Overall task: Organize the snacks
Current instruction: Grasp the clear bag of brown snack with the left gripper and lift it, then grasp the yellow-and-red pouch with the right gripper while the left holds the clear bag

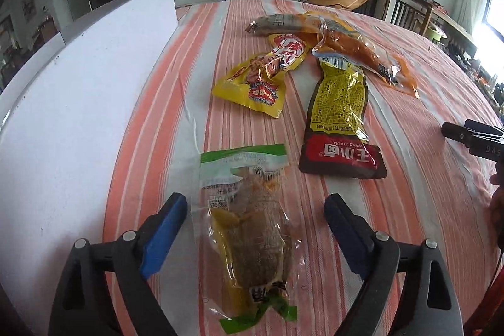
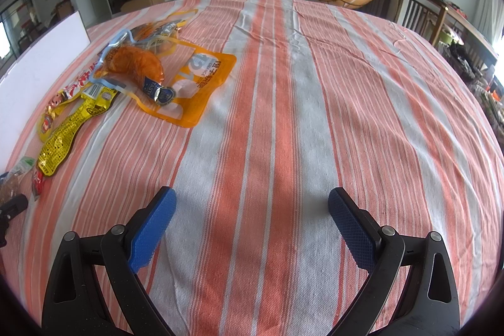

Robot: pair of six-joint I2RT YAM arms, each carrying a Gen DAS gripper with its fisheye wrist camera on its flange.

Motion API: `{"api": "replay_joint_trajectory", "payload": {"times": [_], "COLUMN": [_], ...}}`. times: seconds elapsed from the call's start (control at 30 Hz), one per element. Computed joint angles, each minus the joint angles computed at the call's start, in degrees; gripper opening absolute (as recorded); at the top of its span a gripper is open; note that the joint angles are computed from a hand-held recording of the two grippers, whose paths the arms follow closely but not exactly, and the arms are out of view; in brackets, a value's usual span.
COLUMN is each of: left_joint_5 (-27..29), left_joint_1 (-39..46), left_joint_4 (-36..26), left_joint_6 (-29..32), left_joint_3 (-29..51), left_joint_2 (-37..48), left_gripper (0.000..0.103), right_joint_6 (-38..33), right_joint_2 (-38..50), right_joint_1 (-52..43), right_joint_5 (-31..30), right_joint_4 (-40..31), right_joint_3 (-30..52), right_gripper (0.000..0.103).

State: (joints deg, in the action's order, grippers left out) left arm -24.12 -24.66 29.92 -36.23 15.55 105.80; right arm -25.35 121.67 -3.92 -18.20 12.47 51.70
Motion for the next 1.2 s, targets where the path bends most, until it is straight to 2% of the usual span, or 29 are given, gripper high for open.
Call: {"api": "replay_joint_trajectory", "payload": {"times": [0.17, 0.7, 0.77, 0.8, 0.83, 0.87, 0.9, 0.97, 1.07, 1.2], "left_joint_5": [0.5, -1.2, -1.2, -1.3, -1.3, -1.3, -1.3, -1.3, -1.3, -1.2], "left_joint_1": [-0.4, -2.2, -2.1, -2.2, -2.1, -2.1, -2.1, -2.1, -2.1, -2.1], "left_joint_4": [-0.2, 0.2, 0.2, 0.2, 0.2, 0.2, 0.2, 0.2, 0.2, 0.3], "left_joint_6": [0.5, -1.5, -1.5, -1.5, -1.5, -1.5, -1.5, -1.5, -1.5, -1.5], "left_joint_3": [0.6, 0.2, 0.2, 0.3, 0.3, 0.3, 0.3, 0.3, 0.3, 0.3], "left_joint_2": [1.0, 1.2, 1.2, 1.2, 1.2, 1.2, 1.2, 1.2, 1.2, 1.2], "left_gripper": [0.102, 0.103, 0.103, 0.103, 0.103, 0.103, 0.103, 0.103, 0.103, 0.103], "right_joint_6": [0.0, -0.2, -0.6, -0.3, 1.9, 5.1, 7.6, 11.6, 17.5, 21.1], "right_joint_2": [-0.2, 0.2, 1.5, 2.1, 1.9, 1.4, 1.2, -1.3, -2.7, 4.3], "right_joint_1": [0.0, -0.1, 0.5, 1.2, 2.2, 3.1, 3.9, 7.8, 17.3, 27.3], "right_joint_5": [0.0, -0.2, 0.3, 1.5, 2.6, 0.8, -3.3, -8.5, -6.1, 2.8], "right_joint_4": [0.0, -0.2, -1.5, -5.1, -8.8, -13.9, -18.1, -21.1, -19.7, -22.4], "right_joint_3": [-0.2, 0.3, 2.4, 4.8, 6.5, 8.5, 10.2, 9.7, 9.4, 17.3], "right_gripper": [0.099, 0.099, 0.099, 0.099, 0.098, 0.098, 0.098, 0.098, 0.097, 0.096]}}
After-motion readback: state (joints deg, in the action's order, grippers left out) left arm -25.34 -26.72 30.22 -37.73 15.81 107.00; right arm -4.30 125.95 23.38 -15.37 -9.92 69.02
